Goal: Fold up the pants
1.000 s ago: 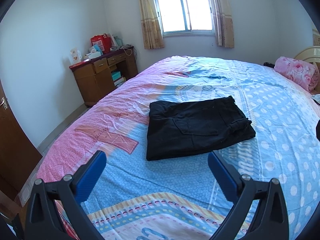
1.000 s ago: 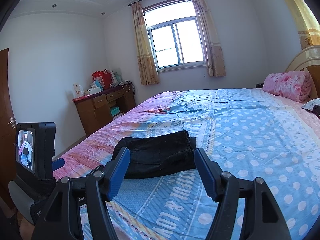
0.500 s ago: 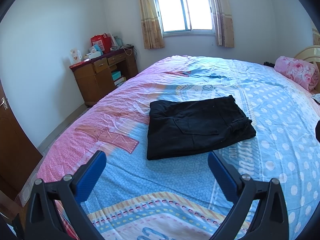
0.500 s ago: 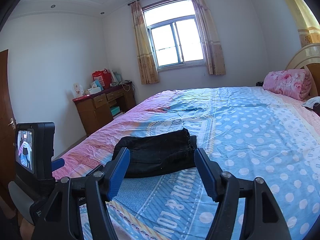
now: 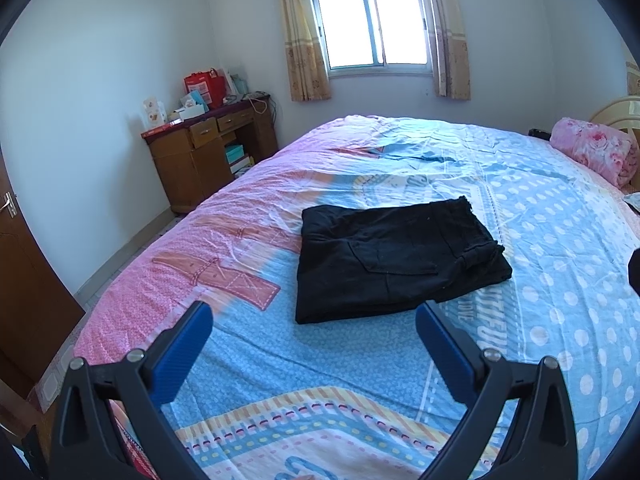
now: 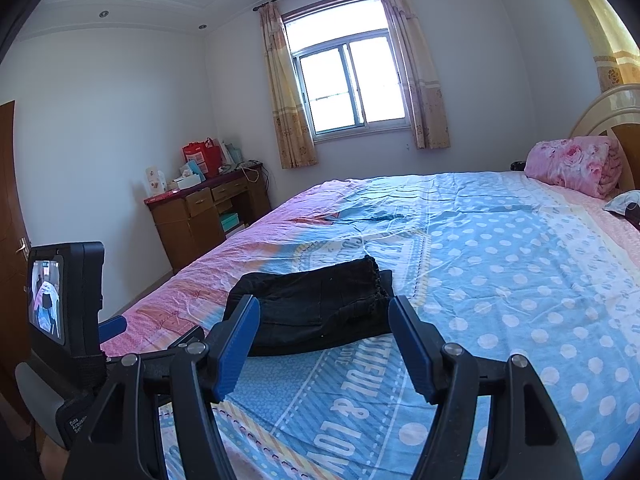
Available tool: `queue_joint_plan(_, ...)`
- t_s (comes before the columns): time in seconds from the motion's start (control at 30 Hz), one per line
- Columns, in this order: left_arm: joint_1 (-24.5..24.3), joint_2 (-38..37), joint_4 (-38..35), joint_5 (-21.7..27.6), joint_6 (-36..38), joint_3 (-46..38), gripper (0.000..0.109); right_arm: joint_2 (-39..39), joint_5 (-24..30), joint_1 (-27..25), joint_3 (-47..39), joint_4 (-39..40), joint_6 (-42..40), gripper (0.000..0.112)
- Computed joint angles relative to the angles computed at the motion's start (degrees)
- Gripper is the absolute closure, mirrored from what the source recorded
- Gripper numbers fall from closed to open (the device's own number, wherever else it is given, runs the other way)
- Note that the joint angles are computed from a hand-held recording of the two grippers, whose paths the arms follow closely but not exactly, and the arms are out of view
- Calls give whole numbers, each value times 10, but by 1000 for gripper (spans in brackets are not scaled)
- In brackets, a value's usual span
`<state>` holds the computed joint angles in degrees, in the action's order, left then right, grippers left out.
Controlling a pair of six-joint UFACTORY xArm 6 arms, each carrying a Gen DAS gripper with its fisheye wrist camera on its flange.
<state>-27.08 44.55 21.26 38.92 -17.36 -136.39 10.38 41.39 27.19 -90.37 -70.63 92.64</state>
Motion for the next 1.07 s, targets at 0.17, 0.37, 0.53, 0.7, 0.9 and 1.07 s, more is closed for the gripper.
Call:
queue_joint_plan(0.17,0,-7,11,-13,-5,12,6,0,6,3,-1,-4,2,44)
queue_joint_plan(0.37,-2,-6,11,-8,-6,8,6,0,6,3,0,-5,3,44)
queue_joint_plan(0.53,-1,2,-2,3,10,-6,6,0,6,3,0,-4,3,44)
queue_joint_plan(0.7,1,20,-49,19,43,-34,6,1,10,4,-2,-1,2,44)
queue_joint_plan(0.9,4,11,-103,-3,80,-14,6,0,11,5,0,1,2,44)
queue_joint_plan(1.07,2,27,-77,16,63,-42,6,2,14,5,-3,6,1,44)
